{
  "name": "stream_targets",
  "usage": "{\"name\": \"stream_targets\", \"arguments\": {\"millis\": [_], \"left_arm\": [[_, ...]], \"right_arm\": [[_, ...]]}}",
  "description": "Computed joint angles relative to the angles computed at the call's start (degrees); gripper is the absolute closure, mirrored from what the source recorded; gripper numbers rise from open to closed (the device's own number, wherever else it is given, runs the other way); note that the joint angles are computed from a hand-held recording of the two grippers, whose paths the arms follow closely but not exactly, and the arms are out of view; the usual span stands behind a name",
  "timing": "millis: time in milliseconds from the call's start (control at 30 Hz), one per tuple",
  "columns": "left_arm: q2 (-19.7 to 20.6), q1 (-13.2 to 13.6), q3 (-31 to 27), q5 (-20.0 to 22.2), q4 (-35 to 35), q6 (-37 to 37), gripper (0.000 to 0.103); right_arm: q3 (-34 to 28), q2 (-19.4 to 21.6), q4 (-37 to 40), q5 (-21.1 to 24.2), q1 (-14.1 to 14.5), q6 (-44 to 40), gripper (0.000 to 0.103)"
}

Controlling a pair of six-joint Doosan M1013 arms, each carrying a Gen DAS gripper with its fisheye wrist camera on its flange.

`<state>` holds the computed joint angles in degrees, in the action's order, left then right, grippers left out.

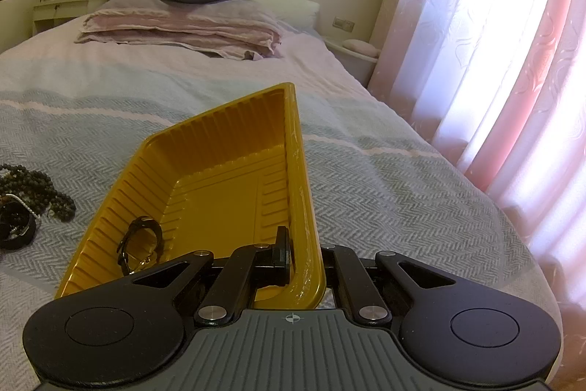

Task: Organize jewelry
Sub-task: 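Grasp a black bangle from the pile with the left gripper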

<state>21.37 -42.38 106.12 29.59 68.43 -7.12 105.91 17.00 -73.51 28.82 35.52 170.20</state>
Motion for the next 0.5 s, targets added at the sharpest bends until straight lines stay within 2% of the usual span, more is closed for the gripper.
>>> {"name": "stream_targets", "arguments": {"millis": [100,200,300,500], "left_arm": [[-0.3,0.1,0.3,0.3,-0.7,0.1,0.091],[-1.2,0.3,1.0,-0.3,-2.3,0.5,0.095],[-2.4,0.7,2.0,-2.0,-3.4,-0.8,0.095],[-3.8,0.2,2.8,-3.3,-1.2,-3.4,0.094]], "right_arm": [[0.0,0.0,0.2,0.2,0.0,-0.2,0.098],[-0.1,0.0,0.4,0.1,0.0,-0.3,0.098],[-0.1,0.0,0.2,0.2,0.0,0.0,0.098],[0.1,-0.1,0.0,0.2,0.1,0.2,0.098]]}}
